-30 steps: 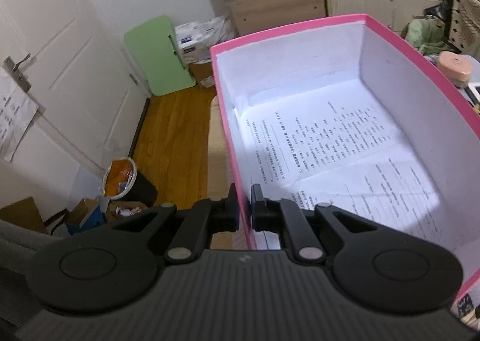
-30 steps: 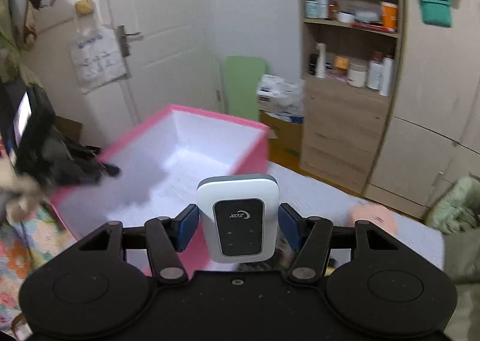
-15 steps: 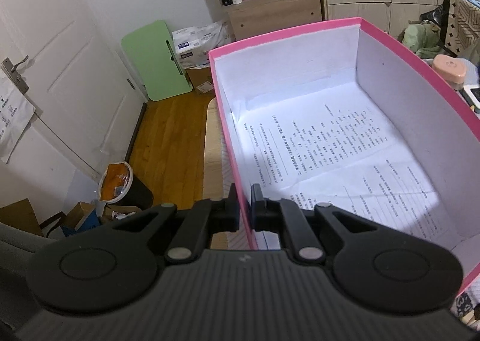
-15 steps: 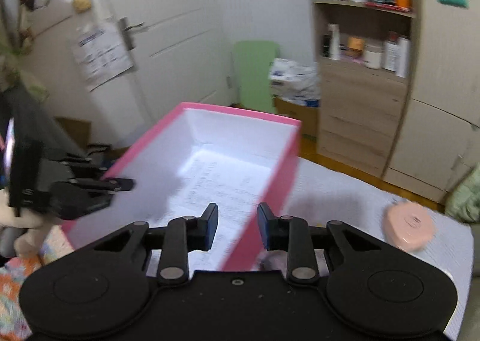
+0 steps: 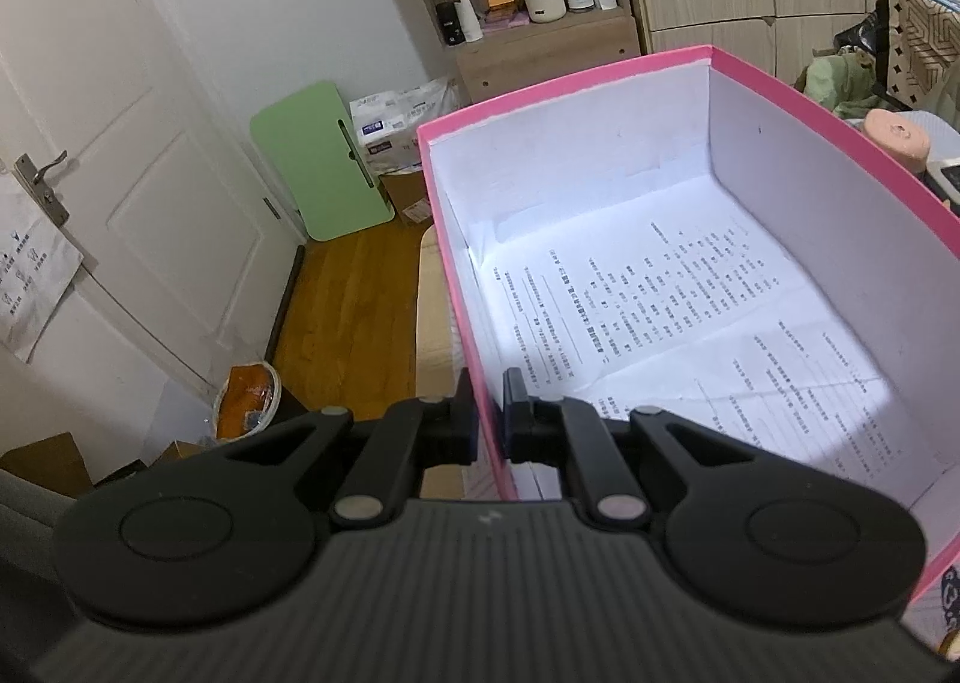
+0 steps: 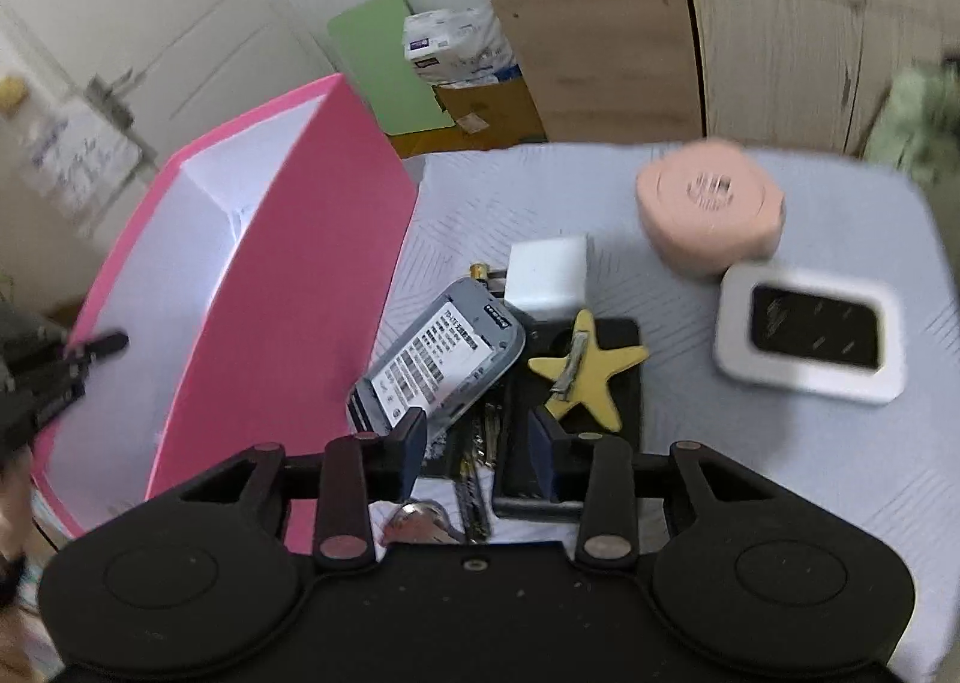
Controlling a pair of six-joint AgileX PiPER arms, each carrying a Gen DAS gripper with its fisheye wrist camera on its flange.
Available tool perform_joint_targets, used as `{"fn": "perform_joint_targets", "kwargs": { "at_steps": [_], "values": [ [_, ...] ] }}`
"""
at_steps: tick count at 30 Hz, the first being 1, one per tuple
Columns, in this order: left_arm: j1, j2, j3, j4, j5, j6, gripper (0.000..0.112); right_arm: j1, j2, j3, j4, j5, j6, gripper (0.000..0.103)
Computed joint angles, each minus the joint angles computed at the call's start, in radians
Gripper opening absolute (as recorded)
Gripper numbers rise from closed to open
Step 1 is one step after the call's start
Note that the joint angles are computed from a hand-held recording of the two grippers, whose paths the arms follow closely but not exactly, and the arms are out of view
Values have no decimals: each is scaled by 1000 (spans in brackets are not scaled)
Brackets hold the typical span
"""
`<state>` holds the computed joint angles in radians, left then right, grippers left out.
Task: Organize rigid objects
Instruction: 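Carry the white router into the pink box and open the right tool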
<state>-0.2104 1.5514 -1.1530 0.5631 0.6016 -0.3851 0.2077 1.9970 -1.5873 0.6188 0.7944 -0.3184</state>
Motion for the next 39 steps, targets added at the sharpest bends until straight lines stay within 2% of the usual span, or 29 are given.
{"fn": "perform_joint_targets", "kwargs": {
  "at_steps": [3,5,8,13,16,18,22,25,28,31,36,39],
  "values": [
    [16,1,-21,-66,14,55,6,-13,49,-21,105,18,-17,49],
    [17,2,-28,-74,18,53,6,-3,61,-17,129,-5,-7,52],
    [22,19,-61,-112,53,53,5,18,63,-1,159,-60,8,58],
    [88,87,-200,-312,158,178,5,43,34,66,179,-170,24,59],
    [97,121,-243,-333,191,185,5,66,5,115,142,-239,35,47],
    [91,124,-233,-307,172,163,4,94,-19,147,52,-301,78,29],
    [44,94,-156,-168,104,64,5,98,-66,225,153,-378,-79,23],
    [18,79,-116,-87,73,5,5,104,-93,245,155,-393,-138,21],
    [22,76,-112,-90,63,12,5,101,-87,226,206,-360,-207,18],
    [24,73,-103,-85,49,11,5,100,-63,183,191,-324,-176,17],
    [29,60,-68,-62,2,-17,5,101,23,81,146,-236,-67,26],
    [37,64,-70,-77,-10,-9,5,98,32,89,217,-234,-123,27]
  ]
}}
